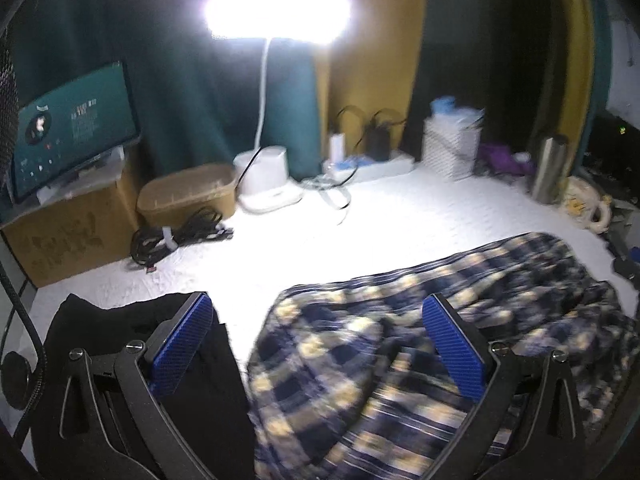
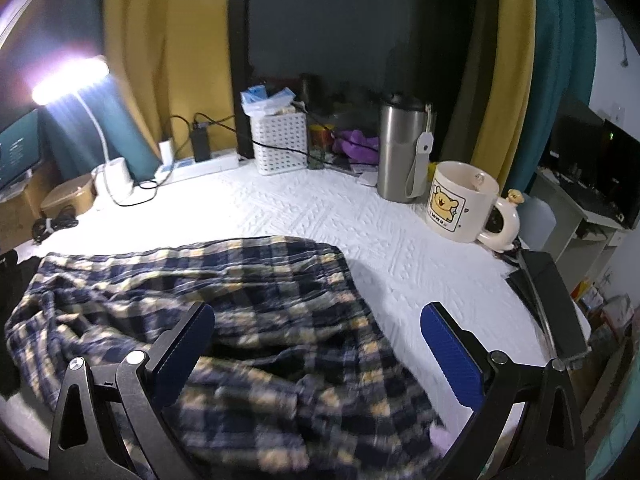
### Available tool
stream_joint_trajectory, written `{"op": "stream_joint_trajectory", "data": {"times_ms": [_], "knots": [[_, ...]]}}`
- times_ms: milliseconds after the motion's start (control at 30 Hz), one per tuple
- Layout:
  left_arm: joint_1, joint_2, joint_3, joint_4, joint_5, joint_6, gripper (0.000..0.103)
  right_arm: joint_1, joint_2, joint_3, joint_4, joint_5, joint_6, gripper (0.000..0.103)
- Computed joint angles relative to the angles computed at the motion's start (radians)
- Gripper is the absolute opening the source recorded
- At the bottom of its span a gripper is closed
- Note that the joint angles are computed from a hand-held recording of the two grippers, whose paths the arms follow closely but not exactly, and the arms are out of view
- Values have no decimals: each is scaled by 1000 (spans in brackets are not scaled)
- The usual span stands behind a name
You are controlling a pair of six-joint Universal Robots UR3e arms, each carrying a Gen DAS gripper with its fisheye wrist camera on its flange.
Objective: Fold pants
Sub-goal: 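Grasp the plaid pants waistband with the left gripper while the right gripper grasps another waistband edge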
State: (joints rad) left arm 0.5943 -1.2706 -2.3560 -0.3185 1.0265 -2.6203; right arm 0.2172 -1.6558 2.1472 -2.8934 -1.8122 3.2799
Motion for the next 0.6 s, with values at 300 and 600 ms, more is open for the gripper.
{"op": "stream_joint_trajectory", "data": {"times_ms": [300,600], "knots": [[-123,-343,221,6,194,23,103,-176,141,-112,-24,185,-96,103],[-206,-451,328,-54,291,13,103,-239,300,-270,35,277,-184,103]]}}
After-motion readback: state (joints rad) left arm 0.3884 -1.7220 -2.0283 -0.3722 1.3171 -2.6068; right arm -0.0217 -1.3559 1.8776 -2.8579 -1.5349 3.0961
